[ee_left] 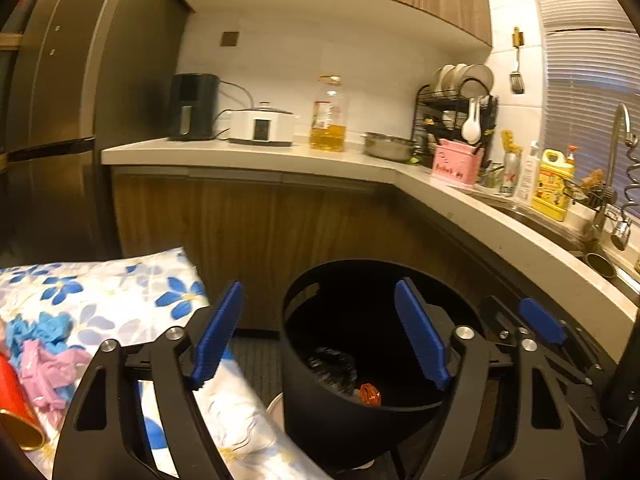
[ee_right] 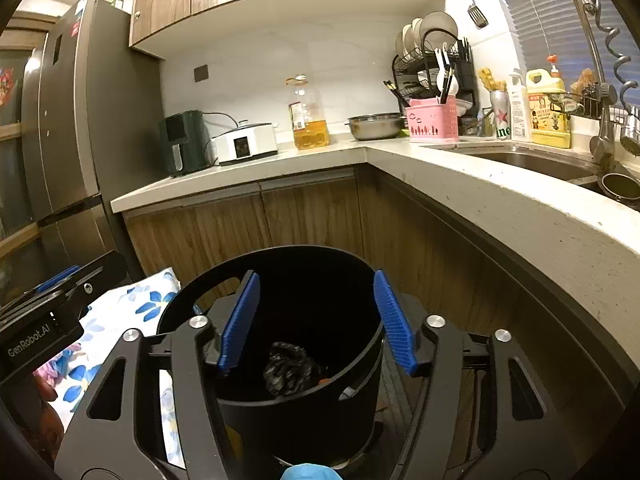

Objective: Collect trash
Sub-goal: 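Lift both open grippers away from the bin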

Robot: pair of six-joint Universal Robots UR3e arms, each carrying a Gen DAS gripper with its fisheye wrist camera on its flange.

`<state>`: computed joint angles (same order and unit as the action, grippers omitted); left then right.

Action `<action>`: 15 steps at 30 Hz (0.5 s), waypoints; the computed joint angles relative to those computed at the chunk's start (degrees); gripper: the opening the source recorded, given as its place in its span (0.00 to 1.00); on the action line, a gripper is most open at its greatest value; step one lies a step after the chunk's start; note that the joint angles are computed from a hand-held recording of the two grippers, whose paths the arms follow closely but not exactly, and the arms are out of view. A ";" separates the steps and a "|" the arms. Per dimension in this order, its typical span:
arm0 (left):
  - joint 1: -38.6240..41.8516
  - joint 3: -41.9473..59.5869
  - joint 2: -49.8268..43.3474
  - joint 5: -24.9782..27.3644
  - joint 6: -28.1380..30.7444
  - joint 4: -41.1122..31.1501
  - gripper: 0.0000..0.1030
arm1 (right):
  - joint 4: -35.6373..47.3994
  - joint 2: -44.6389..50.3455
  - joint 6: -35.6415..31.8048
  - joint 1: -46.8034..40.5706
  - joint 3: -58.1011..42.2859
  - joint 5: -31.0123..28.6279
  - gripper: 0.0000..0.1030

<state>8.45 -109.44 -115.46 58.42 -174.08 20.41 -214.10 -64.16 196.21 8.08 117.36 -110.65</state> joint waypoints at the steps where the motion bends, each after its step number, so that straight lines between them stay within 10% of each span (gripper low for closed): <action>1: 0.46 -0.53 0.29 -0.27 0.12 0.04 0.77 | -0.05 -0.26 -0.01 0.31 0.38 -0.21 0.62; 15: 7.56 -14.70 7.78 -2.14 2.86 5.76 0.94 | 2.62 -4.85 1.09 5.41 4.60 -4.72 0.84</action>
